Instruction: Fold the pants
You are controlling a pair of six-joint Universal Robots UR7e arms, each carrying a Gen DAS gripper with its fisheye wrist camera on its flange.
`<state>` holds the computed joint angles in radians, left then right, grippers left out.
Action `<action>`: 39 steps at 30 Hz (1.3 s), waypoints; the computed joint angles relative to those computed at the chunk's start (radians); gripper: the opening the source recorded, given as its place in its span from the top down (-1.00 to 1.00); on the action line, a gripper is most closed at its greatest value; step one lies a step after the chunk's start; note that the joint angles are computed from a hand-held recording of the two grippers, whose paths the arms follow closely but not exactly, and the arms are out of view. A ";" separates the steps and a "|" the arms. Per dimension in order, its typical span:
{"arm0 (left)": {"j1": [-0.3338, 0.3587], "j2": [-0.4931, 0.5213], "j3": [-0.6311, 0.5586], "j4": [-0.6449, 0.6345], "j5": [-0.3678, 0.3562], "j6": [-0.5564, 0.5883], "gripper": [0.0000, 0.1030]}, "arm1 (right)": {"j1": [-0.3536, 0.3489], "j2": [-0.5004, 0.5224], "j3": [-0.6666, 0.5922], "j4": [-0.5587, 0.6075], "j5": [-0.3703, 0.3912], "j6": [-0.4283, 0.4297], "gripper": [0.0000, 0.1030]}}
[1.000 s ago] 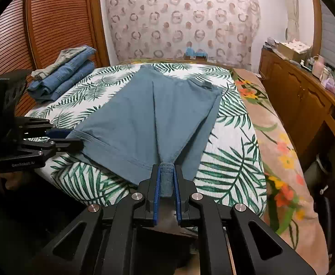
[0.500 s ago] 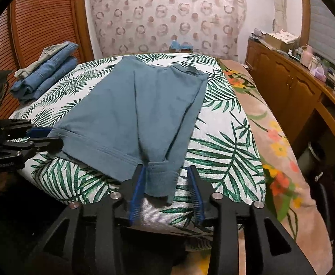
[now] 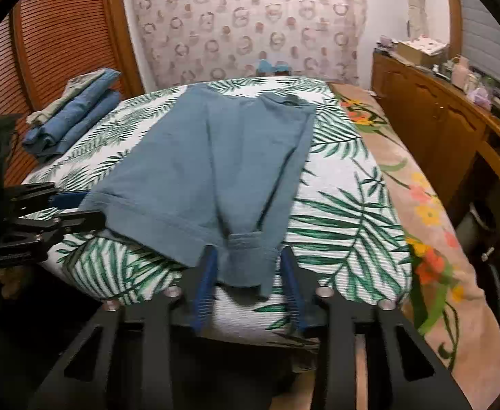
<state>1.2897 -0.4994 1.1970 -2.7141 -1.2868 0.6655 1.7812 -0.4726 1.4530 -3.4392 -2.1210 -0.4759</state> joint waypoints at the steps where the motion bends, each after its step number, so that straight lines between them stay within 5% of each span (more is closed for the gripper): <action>1: -0.001 0.000 0.001 -0.003 0.001 0.008 0.33 | -0.002 -0.001 -0.001 0.005 0.006 0.000 0.37; 4: 0.001 -0.004 0.004 0.006 -0.012 0.007 0.52 | -0.014 -0.021 0.014 0.040 0.062 0.027 0.66; 8: -0.003 -0.013 0.013 -0.017 -0.019 0.006 0.69 | -0.017 -0.024 0.019 0.028 0.094 0.011 0.72; 39: -0.044 -0.230 0.174 -0.261 -0.223 0.013 0.71 | 0.055 -0.101 0.102 -0.201 0.322 -0.208 0.72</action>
<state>1.2456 -0.7299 1.3713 -2.9751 -1.5100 0.6781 1.8362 -0.5732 1.5554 -3.6402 -1.7992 -0.6835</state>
